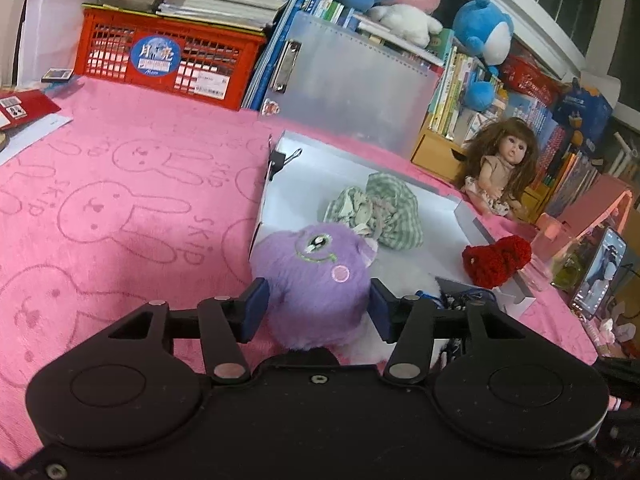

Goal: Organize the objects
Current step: 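Grasp purple plush with left tool while right tool grasps yellow-red crochet snake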

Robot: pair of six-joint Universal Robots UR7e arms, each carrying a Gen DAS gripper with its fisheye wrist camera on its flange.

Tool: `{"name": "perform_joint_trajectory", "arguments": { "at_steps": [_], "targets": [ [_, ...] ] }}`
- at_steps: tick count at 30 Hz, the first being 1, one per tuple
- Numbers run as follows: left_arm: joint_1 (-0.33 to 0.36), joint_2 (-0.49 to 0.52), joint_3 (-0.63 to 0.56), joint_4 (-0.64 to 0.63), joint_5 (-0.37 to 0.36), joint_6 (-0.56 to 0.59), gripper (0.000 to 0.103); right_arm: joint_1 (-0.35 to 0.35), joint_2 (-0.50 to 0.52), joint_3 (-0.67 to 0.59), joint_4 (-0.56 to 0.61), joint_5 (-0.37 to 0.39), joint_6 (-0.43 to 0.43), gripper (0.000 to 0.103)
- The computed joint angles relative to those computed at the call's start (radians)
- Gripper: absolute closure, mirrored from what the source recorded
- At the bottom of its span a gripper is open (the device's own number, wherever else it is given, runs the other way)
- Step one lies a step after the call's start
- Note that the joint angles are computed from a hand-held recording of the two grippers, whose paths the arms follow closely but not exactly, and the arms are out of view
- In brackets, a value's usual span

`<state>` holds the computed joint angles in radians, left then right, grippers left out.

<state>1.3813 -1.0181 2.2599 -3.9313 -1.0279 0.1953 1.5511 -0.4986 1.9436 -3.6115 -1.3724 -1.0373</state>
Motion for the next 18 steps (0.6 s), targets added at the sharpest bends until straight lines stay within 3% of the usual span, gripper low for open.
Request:
{"name": "perform_joint_trajectory", "arguments": {
  "at_steps": [9,10,11,12,18],
  "targets": [
    [0.02,0.008,-0.02,0.009,-0.029,-0.03,0.043,0.032,0.042,-0.013,-0.013,-0.123,-0.092,0.057],
    [0.021,0.007,-0.02,0.009,-0.033,-0.039,0.048,0.032,0.043,-0.014,-0.01,-0.127,-0.094,0.057],
    [0.02,0.008,-0.015,-0.004,-0.034,-0.045,0.055,0.032,0.044,-0.013,-0.011,-0.127,-0.096,0.069],
    [0.014,0.01,-0.01,-0.029,-0.029,-0.034,0.067,0.031,0.042,-0.011,-0.01,-0.122,-0.098,0.073],
    [-0.044,0.021,0.022,-0.178,-0.018,0.118,0.068,0.013,0.028,0.004,-0.081,-0.028,-0.049,0.076]
  ]
}}
